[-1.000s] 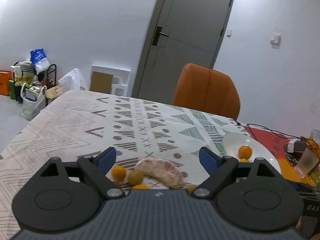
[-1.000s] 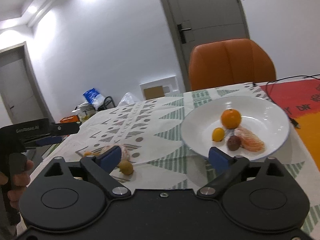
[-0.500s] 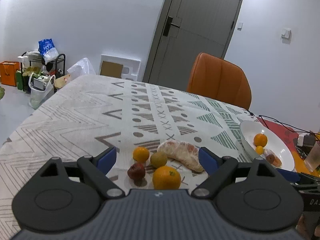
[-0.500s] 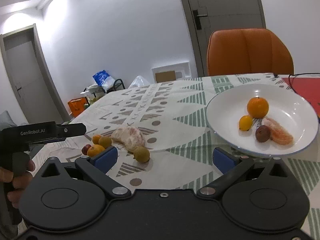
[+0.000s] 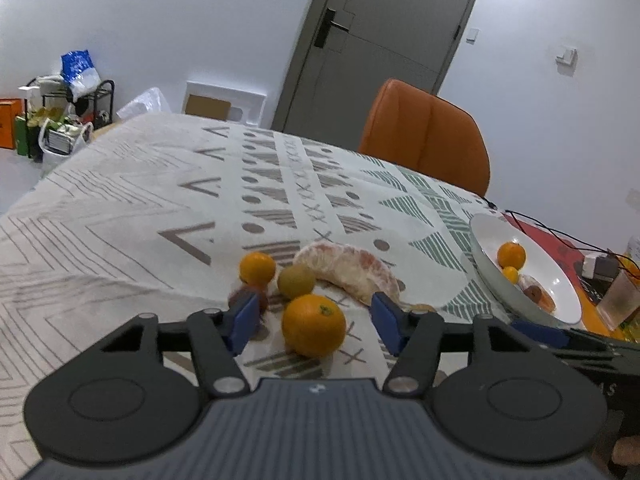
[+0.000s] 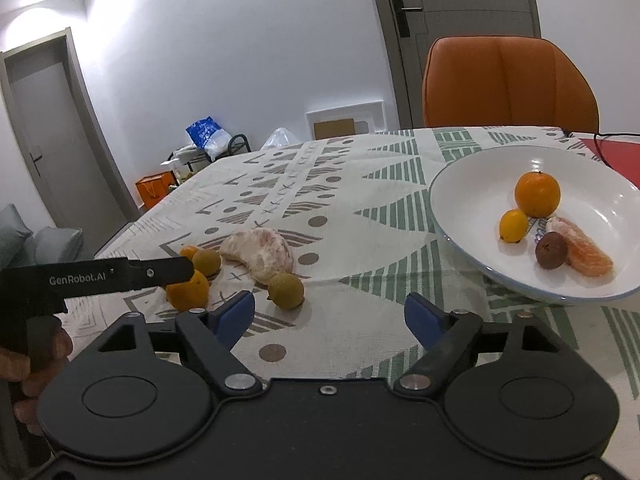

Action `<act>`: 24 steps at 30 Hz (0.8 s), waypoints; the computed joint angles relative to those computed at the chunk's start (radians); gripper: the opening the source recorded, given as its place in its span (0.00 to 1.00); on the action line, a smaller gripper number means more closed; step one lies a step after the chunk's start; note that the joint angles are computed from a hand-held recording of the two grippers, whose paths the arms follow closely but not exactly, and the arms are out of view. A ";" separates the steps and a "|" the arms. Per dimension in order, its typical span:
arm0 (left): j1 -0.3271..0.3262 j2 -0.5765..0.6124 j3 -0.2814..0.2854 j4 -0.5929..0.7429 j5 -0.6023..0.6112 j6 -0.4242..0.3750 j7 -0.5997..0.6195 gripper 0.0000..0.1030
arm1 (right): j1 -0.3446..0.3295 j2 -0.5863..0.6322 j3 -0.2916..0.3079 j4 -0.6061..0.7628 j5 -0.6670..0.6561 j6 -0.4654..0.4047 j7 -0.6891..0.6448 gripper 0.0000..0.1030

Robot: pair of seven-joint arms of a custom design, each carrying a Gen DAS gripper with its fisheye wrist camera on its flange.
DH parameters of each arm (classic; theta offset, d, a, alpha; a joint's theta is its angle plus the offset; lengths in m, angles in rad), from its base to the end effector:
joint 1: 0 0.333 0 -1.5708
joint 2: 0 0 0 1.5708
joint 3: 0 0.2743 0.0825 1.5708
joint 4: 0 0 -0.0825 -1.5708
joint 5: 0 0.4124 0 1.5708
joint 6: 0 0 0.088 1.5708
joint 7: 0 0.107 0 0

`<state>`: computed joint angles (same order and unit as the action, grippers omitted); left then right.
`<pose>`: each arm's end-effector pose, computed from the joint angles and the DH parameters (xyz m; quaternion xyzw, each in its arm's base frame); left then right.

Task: Organize fruits
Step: 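Grasp the large orange with the left tool while the right tool grasps the olive-green round fruit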

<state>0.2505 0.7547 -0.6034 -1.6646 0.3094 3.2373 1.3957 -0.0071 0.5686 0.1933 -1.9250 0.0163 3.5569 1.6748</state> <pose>0.6988 -0.2022 0.2945 -0.5702 0.6724 -0.4468 0.1520 0.6599 0.1085 0.2714 -0.5990 0.6160 -0.2744 0.4317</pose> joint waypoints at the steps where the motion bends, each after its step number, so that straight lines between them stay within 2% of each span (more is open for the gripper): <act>1: 0.004 0.009 -0.008 0.006 0.002 -0.010 0.004 0.56 | 0.005 0.004 -0.004 0.006 0.002 -0.004 -0.004 0.78; 4: 0.016 0.036 -0.034 0.028 -0.009 -0.054 0.032 0.45 | 0.019 0.015 -0.012 0.025 0.012 -0.016 -0.019 0.78; 6: -0.007 0.028 -0.009 0.026 -0.026 -0.044 0.043 0.35 | 0.022 0.025 -0.010 0.039 0.017 -0.023 -0.027 0.77; 9: 0.023 0.037 -0.045 0.026 -0.052 -0.058 0.066 0.35 | 0.013 0.037 0.003 0.057 0.012 -0.037 -0.035 0.76; 14: 0.038 0.024 -0.053 0.005 -0.066 -0.034 0.084 0.35 | 0.000 0.062 0.028 0.095 0.001 -0.054 -0.051 0.75; 24: 0.017 -0.006 -0.004 0.001 -0.050 -0.006 0.030 0.35 | 0.003 0.122 0.050 0.195 0.016 -0.106 -0.102 0.69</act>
